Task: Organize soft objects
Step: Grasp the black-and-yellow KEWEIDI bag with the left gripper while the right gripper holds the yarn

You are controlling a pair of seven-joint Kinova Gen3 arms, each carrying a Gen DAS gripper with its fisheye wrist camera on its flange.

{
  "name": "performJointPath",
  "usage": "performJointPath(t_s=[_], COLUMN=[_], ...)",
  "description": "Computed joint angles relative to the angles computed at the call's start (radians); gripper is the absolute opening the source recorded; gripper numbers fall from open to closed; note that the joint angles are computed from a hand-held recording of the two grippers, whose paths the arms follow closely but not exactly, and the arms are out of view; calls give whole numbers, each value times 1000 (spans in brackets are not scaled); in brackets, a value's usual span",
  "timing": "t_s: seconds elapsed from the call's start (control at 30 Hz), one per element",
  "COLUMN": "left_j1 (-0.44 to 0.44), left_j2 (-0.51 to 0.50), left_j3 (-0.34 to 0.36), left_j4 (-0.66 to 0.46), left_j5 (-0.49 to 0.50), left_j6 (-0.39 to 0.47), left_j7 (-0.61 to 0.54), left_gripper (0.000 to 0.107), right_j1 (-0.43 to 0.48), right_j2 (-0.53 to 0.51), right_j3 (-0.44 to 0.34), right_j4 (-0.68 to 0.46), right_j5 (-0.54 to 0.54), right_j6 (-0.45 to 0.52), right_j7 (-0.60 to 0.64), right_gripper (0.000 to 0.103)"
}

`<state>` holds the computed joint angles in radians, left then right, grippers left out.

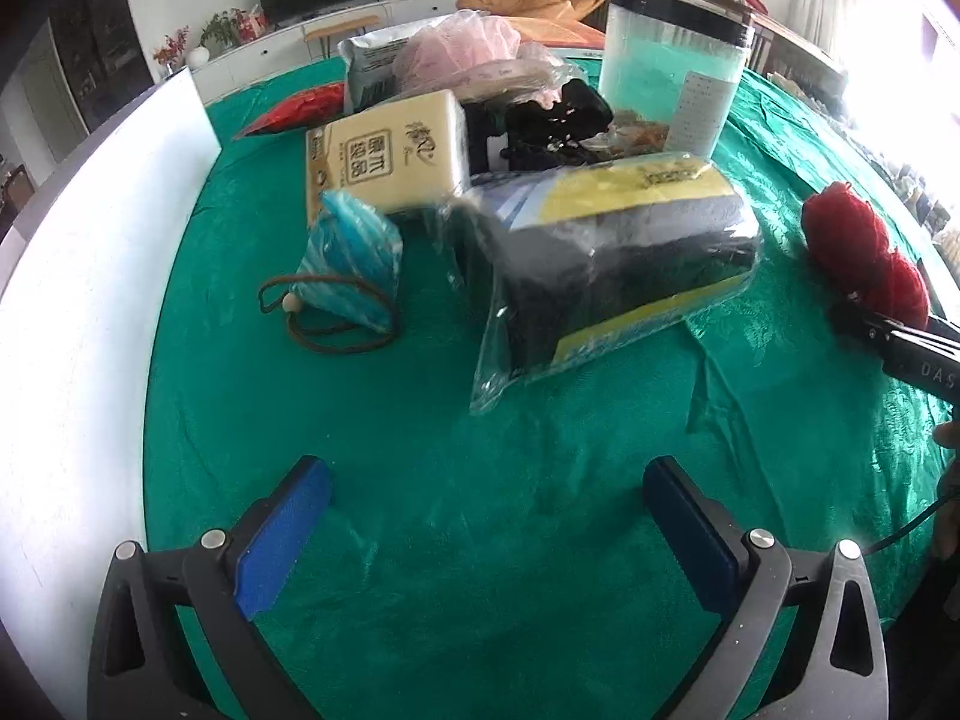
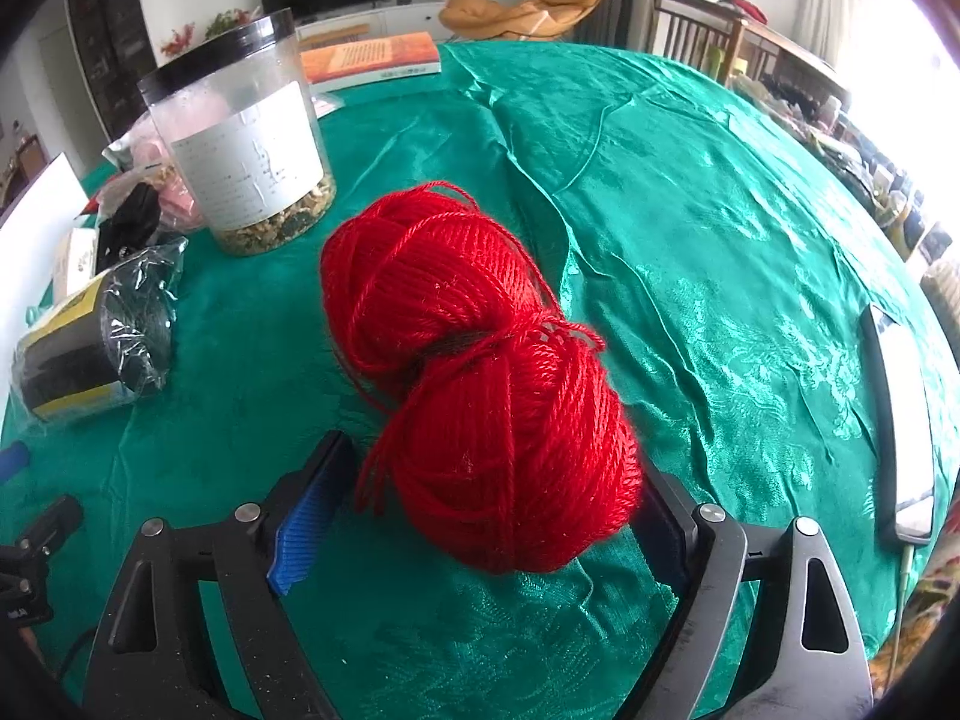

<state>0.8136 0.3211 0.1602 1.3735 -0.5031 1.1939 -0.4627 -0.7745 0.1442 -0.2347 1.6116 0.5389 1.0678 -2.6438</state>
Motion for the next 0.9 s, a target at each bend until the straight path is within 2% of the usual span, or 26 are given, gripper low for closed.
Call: performJointPath(t_s=[0.07,0.1,0.23,0.3,0.4,0.47,0.53,0.63,0.7,0.8,0.9], left_j1=[11,3,-87,-146,-239,-276,-274,-190,-185,-147,-71], left_j2=[-1,15,139,218,284,252,205,190,215,242,242], left_j3=[-10,11,189,282,421,465,434,299,258,159,22], left_j4=[-46,-89,-267,-353,-447,-428,-394,-394,-421,-450,-452], left_j5=[-25,-52,-214,-247,-174,-93,-61,-102,-70,48,101], left_j6=[-3,20,114,182,261,241,197,177,172,152,144], left_j7=[-81,-122,-285,-366,-488,-569,-628,-628,-646,-688,-646], left_gripper=[103,103,103,103,100,100,101,101,101,100,58], right_j1=[24,48,63,68,93,107,82,63,120,165,248], right_j2=[2,4,4,1,-24,-49,-79,-117,-110,-70,-21], right_j3=[-24,-49,-64,-61,-59,-46,8,87,62,9,-106], right_j4=[2,1,2,7,26,54,85,121,100,10,-83], right_j5=[4,9,8,6,-29,-57,-76,-147,-217,-209,-176], right_j6=[-4,-4,-10,-26,-70,-113,-153,-225,-230,-129,-45], right_j7=[4,-1,-1,-8,1,-10,-45,-29,50,172,294], right_gripper=[88,88,88,88,87,87,88,88,87,87,87])
